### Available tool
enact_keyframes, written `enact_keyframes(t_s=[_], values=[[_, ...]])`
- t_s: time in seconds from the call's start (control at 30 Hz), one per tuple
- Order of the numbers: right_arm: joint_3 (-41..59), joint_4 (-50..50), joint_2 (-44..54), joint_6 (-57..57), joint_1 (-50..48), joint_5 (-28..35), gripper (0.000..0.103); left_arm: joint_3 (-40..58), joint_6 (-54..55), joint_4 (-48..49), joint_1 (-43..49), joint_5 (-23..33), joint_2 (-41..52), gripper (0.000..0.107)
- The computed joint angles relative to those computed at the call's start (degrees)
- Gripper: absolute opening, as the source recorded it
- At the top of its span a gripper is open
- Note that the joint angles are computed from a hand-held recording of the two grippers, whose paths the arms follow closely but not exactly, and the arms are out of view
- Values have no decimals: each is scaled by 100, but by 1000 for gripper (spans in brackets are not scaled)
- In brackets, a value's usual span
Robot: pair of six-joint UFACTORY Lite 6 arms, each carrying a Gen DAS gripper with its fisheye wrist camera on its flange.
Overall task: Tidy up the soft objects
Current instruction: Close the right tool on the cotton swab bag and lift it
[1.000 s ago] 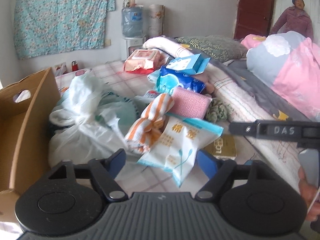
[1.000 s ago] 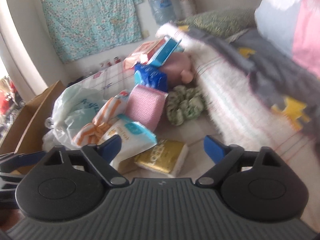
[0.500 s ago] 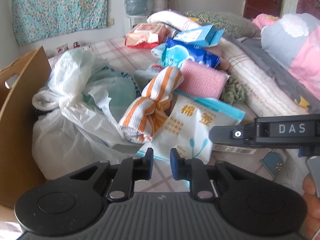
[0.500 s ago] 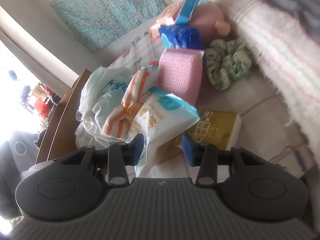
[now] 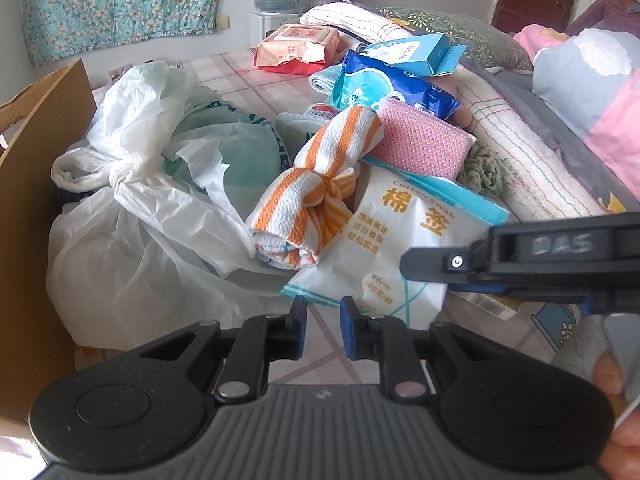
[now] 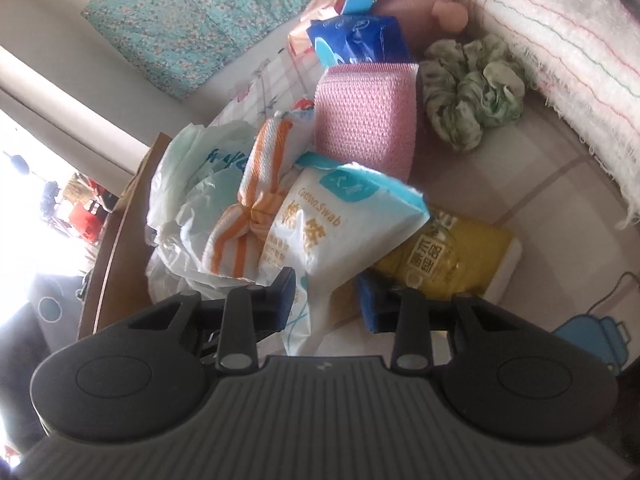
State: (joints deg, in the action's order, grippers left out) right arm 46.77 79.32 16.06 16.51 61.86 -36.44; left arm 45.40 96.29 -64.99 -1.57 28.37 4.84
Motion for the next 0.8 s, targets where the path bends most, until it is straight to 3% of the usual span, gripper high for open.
enact_keyframes(t_s=[0.07,0.27,0.5,0.67,0.8], values=[[65,56,73,16,23,-19,18,-23,-22,83,138,157,-90,19],[143,1116,-306,-1319,320,-309,16,2,-165,440,861,1013,-411,21],[-147,1789,-1066,-2119,833,-512,15,3,-177,953,1692,2153,-822,25],[-254,1030,-1191,-1898,848,229,15,-29,-57,1263,2132,2681,-928,30],[-43,59,-758,-1563,381,1212,16,-169,-68,1316,2000,2317,-903,30]])
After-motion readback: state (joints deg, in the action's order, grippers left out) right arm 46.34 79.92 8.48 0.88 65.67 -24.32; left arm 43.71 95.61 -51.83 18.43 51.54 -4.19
